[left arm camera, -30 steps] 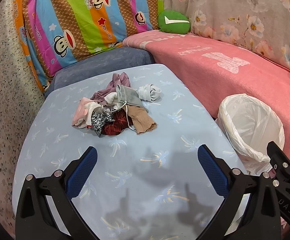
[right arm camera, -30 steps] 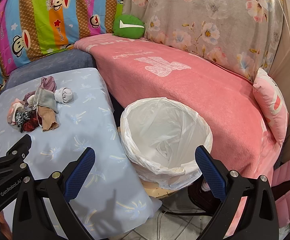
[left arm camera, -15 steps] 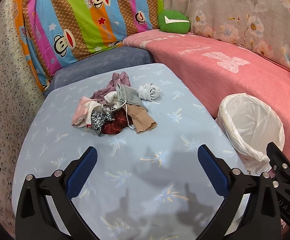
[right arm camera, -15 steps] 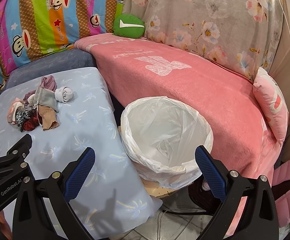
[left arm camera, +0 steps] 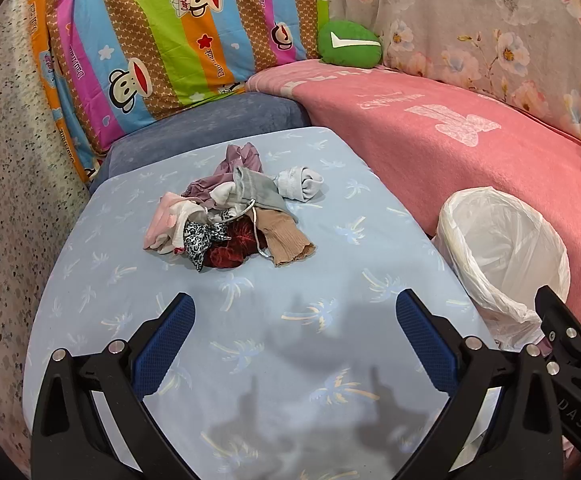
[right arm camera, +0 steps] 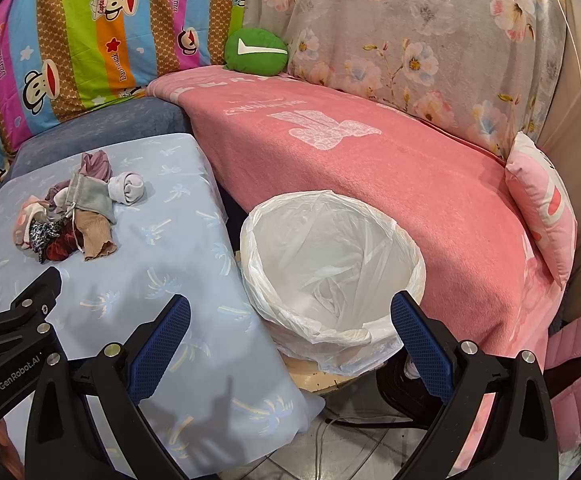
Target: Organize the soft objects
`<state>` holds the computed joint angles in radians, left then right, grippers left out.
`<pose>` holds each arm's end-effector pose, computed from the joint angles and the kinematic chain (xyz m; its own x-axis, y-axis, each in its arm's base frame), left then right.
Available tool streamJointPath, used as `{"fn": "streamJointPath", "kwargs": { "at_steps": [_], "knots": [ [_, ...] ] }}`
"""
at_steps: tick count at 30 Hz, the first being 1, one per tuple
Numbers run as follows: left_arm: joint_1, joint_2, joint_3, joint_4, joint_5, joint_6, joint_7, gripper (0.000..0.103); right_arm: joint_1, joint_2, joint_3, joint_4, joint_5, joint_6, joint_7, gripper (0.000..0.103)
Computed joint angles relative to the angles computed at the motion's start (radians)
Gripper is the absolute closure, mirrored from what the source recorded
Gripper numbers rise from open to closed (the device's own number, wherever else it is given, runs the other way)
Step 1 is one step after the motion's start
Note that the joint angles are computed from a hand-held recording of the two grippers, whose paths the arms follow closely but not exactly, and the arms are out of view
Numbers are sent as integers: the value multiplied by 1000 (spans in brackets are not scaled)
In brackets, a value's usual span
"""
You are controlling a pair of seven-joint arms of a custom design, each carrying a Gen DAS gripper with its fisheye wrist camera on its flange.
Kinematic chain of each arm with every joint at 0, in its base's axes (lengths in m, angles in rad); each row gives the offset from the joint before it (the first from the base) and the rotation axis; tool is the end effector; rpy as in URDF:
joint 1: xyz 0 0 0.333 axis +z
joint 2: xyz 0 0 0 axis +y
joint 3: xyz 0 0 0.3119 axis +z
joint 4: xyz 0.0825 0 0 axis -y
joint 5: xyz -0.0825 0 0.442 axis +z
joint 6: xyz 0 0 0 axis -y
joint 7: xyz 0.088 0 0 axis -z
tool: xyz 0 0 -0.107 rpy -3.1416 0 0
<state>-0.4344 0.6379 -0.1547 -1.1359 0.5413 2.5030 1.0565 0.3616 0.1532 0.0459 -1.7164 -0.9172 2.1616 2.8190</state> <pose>0.7165 -0.4334 0.5084 -0.2841 -0.9556 -0.0776 -0.6413 0.2496 -0.7256 0.6517 0.2451 0.5151 -0.4673 -0.8693 0.1610 -0.6384 0.2058 -0.7417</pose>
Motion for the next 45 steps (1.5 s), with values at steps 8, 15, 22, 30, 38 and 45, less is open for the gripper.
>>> {"fn": "streamJointPath", "kwargs": {
  "at_steps": [8,15,22,30,38,45],
  "knots": [
    [7,-3,-7,-7,-12,7,6,7,6,2,1,3,-13,-11,20,5],
    [30,5,-25,1,-58,12,37,7,11,9,0,13,-21,-13,26,5],
    [37,15,-28,9,-77,15,60,7,14,19,-2,27,-21,-17,21,5],
    [62,47,-41,48,-131,-4,99,7,22,68,-10,89,-13,-33,-2,5],
    [79,101,-33,124,-175,-43,131,7,35,135,-31,164,-7,14,-13,5],
    [99,176,-19,234,-201,-71,149,7,50,227,-55,277,25,35,-52,5]
  ]
}}
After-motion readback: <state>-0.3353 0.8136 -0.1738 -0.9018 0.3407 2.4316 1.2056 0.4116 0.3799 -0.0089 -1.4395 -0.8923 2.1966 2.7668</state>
